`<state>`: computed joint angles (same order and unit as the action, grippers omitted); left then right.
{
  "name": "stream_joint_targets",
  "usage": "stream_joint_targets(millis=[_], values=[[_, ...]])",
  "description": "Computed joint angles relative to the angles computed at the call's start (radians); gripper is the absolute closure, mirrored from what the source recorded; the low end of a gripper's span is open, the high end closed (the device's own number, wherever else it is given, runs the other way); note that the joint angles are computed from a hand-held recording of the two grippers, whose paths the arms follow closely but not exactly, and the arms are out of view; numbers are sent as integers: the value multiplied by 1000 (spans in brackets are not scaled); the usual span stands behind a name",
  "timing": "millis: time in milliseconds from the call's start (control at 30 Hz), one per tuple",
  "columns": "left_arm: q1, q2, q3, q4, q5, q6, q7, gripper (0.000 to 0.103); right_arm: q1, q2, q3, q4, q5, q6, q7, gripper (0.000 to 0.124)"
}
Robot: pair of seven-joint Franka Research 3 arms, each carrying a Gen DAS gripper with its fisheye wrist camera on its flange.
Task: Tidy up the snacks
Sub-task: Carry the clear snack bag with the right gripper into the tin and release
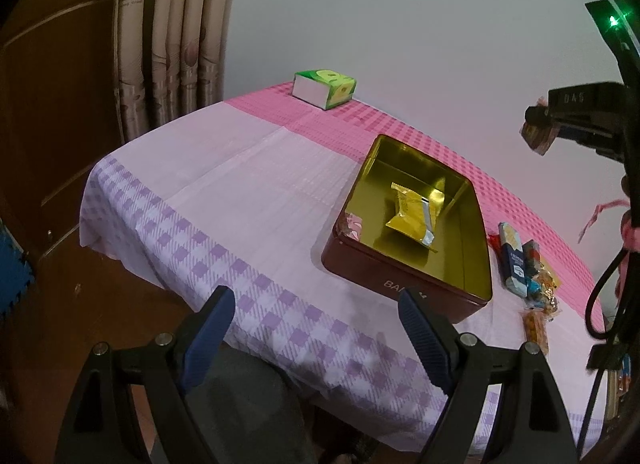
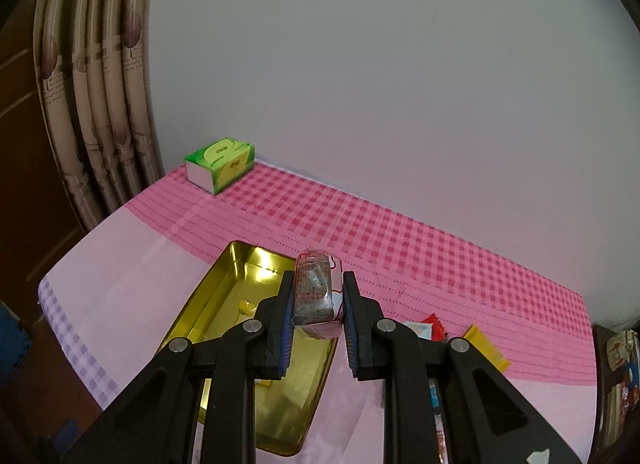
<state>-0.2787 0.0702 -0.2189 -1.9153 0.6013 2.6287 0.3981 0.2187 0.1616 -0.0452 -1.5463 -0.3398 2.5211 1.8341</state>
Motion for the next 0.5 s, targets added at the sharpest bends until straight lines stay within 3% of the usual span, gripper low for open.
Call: stream_joint_targets(millis=[500], values=[[3, 1, 0, -3, -35, -1, 18, 17, 7, -3, 5, -69, -3, 2, 7, 105]])
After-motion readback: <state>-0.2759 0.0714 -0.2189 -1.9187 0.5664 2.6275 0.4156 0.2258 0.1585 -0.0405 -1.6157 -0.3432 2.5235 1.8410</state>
